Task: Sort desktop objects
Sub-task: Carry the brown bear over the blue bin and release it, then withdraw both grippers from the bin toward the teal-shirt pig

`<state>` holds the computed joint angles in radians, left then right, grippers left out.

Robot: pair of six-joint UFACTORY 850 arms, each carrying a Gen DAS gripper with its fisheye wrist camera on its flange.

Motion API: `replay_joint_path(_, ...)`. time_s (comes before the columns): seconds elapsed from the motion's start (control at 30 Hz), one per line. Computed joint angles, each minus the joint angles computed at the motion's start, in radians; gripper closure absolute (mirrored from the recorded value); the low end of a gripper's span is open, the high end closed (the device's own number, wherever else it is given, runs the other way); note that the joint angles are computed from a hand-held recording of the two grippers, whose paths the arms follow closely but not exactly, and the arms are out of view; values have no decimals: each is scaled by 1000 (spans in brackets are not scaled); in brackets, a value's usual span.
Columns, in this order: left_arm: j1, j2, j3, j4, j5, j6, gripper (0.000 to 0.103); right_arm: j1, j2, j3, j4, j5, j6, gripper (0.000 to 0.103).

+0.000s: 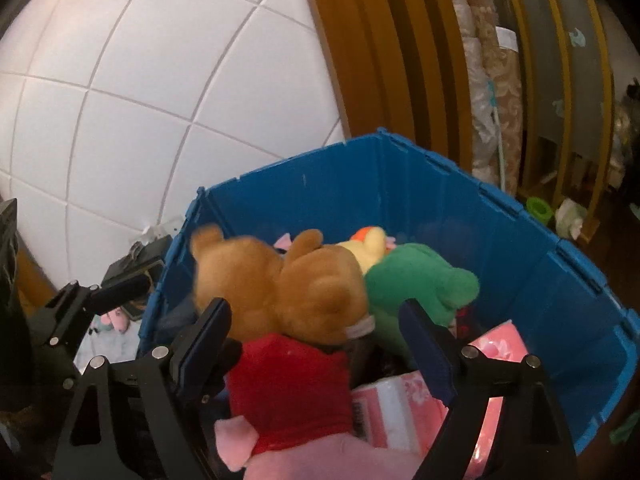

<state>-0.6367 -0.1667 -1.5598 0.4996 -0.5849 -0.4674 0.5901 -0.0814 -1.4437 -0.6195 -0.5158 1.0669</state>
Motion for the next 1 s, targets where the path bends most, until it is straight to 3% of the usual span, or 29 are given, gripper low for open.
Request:
replay_joint_path(0.2,22,69,68,40,54,-75,4,17,10,-2,-67,4,41,1)
replay_joint_path(0.53,131,274,273,186,151,-296,4,149,-25,-90,-262,-96,165,0)
replay_joint_path(0.73,259,410,412,41,218,-146,4,273,-105,-204,-343,-175,196,0)
replay_joint_path(1.0,555,542,567,-451,239,363,4,375,-328,-459,-252,-217,86,0)
